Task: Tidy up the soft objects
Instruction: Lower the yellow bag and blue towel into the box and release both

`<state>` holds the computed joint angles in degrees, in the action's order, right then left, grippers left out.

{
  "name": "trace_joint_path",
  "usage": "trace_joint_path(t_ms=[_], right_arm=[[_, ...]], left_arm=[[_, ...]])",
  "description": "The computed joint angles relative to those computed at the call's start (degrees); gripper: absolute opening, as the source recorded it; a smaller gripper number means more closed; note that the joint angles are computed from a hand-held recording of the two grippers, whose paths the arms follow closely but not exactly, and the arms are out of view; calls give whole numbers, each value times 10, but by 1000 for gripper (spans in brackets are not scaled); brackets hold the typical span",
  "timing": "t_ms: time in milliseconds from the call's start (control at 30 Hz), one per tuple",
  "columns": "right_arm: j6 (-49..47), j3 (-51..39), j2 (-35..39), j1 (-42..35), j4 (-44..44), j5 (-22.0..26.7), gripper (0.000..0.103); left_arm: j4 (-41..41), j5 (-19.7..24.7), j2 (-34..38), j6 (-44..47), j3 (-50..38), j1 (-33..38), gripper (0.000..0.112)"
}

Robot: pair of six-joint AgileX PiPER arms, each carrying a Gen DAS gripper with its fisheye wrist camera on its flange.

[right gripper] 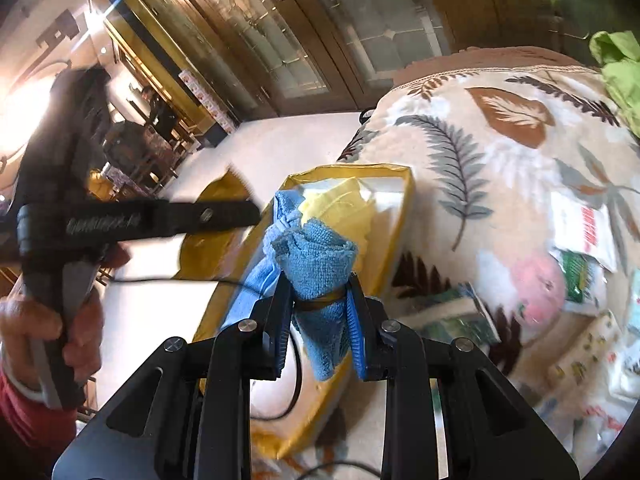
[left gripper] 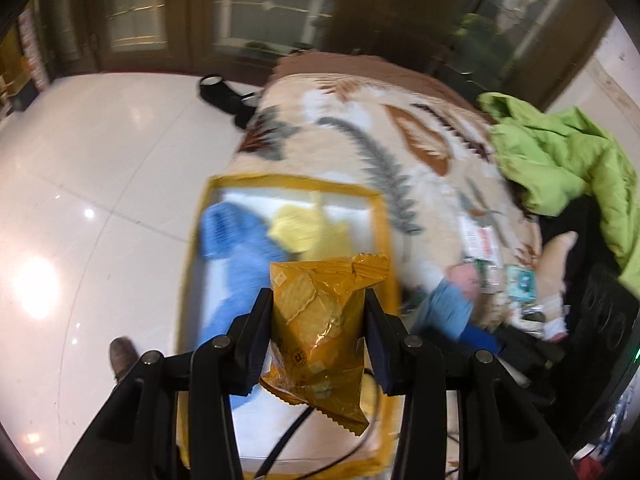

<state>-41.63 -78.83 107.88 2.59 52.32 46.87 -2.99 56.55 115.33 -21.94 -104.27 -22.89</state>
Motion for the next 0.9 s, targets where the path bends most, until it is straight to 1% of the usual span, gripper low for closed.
trace_joint_path(t_ms=[167,267,367,633,667,733,767,800,900], right_arm=[[57,-70,64,41,-44,2,24],[61,-77,80,56,-50,2,24],[67,-78,92,67,-60,-3,24],[65,-75,112,83,-65,-16,25],[63,-79,116,82,-60,-9,25],[68,-81,118,81,-58,-9,27],[69,-81,118,80,-57,-6,27],[70,-81,116,78,-56,-3,27],[63,-71,103,74,-56,-4,27]], left_arm=[[7,-33,7,-15,50,21,43],[24,-49,17,-33,69,20,43],[25,-61,27,-41,83,22,43],[50,-89,28,-69,122,20,44],[51,-94,26,-71,127,20,45],[44,-98,21,-72,132,22,55],[40,-100,18,-71,136,23,66],[36,-103,12,-73,142,23,72],[46,-103,-6,-83,155,20,73]])
